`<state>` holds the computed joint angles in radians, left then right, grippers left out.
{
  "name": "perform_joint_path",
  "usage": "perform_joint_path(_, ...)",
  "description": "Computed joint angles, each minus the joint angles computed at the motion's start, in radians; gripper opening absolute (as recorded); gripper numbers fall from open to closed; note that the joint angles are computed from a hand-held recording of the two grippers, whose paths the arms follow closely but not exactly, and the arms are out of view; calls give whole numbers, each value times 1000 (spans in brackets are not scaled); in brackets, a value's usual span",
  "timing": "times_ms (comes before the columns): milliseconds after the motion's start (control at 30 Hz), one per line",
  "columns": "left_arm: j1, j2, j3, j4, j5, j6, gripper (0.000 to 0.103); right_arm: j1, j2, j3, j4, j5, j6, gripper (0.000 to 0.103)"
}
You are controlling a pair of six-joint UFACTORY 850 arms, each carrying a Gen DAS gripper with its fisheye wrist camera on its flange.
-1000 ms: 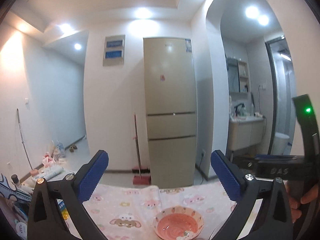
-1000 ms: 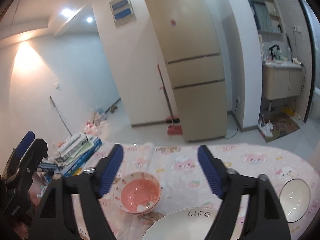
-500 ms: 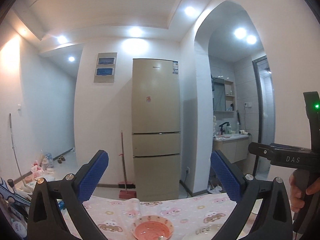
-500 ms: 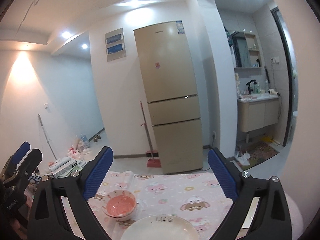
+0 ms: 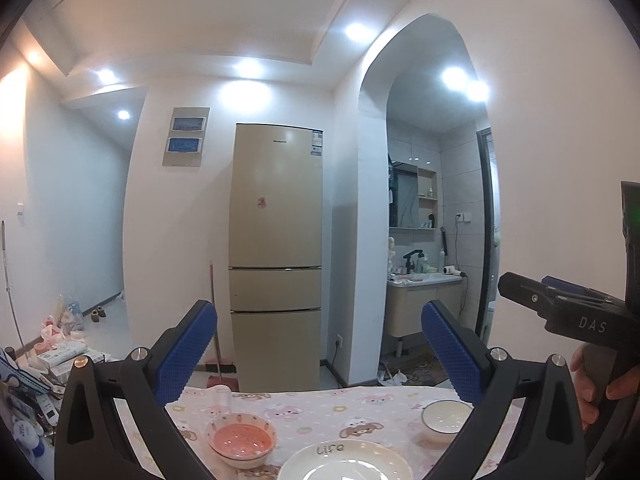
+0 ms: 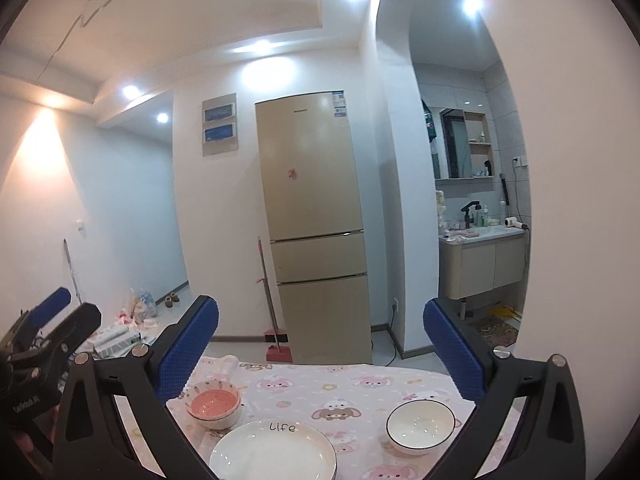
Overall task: Organize plates and bowls
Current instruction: 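Raise both tools and move them toward the white bowl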
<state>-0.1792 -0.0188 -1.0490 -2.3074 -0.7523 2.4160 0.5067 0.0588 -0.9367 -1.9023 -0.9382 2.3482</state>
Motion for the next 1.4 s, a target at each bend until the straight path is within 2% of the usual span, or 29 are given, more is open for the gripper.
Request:
perform_joint_path(100,-7,20,12,27,-1,-29,103,20,38,39,-4,-27,29,102)
perform_joint_path(233,-21,34,21,21,3,-34,103,35,62,61,30,-69,-20,102)
perform_joint_path(433,-63,19,3,38,20,-72,103,10,99,99,54,-81,-34,102)
perform_joint_path(633,-123,-31,-47,40,48,-105,103,-58,112,124,70,-56,-51,102)
perform_joint_path(833,-184,-98,-108,-17,77,-51,103,-142,101,142,75,-8,-36,102)
perform_joint_path(1000,-221,-169,-172,20,114,-113,103,-222,90,160,43,41,11,102)
perform_joint_path(1100,-247,-222,-224,76,159,-157,103,-260,86,166,62,31,5,102)
perform_joint_path(1233,-288,-286,-280,88,231,-157,103,-319,83,174,43,86,24,102)
perform_joint_path(1400,-330,-355,-331,112,306,-166,103,-378,14,146,72,157,-7,102)
